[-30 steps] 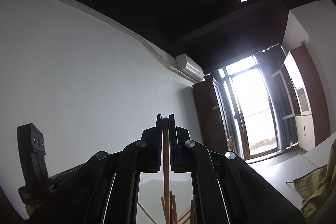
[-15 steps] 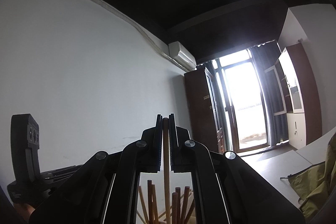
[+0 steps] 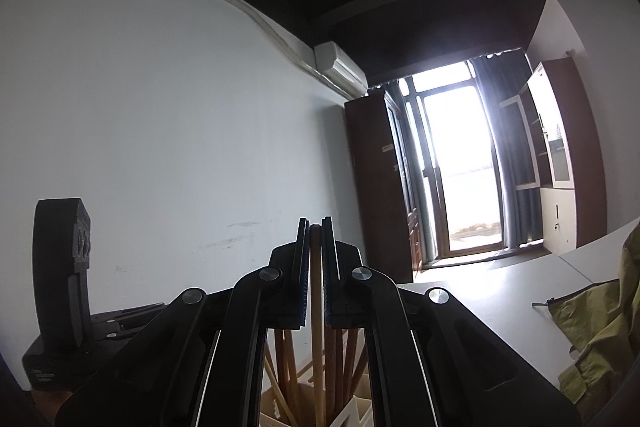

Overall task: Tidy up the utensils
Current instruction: 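Lift both held bamboo chopsticks upright and lower them into the white holder, then open both tools to release the chopsticks inside the holder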

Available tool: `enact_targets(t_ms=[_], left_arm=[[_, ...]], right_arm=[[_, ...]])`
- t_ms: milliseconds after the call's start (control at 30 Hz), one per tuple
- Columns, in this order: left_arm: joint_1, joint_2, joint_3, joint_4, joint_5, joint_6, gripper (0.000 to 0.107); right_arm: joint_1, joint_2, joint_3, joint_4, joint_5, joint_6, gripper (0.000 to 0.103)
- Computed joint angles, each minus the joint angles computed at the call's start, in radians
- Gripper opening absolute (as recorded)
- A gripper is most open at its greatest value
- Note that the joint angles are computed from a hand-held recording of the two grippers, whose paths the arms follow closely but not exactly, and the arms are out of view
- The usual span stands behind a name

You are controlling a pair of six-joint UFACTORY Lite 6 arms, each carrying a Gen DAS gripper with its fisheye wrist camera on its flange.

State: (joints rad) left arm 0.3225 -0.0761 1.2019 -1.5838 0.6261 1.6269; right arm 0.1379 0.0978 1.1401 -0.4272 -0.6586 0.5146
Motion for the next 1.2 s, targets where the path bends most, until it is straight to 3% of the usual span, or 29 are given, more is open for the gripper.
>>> enact_targets(t_ms=[233, 767, 833, 967, 1200], left_arm=[[-0.006, -0.01, -0.075, -0.055, -0.044, 0.113, 0.004], [0.021, 0.013, -0.02, 0.043, 0.016, 0.006, 0.004], [0.034, 0.027, 0.004, 0.077, 0.028, -0.048, 0.009], [0.084, 0.031, 0.021, 0.116, 0.08, -0.107, 0.012], [0.157, -0.07, -0.074, 0.129, 0.135, -0.078, 0.02]], right_arm=[[0.023, 0.028, -0.023, 0.056, 0.028, -0.072, 0.006], [0.041, 0.014, -0.054, 0.032, 0.09, -0.057, 0.007], [0.032, 0.01, -0.048, -0.016, 0.107, 0.003, 0.008], [0.027, 0.0, -0.052, -0.037, 0.131, 0.029, 0.021], [0.044, -0.059, -0.105, 0.009, 0.188, -0.022, 0.021]])
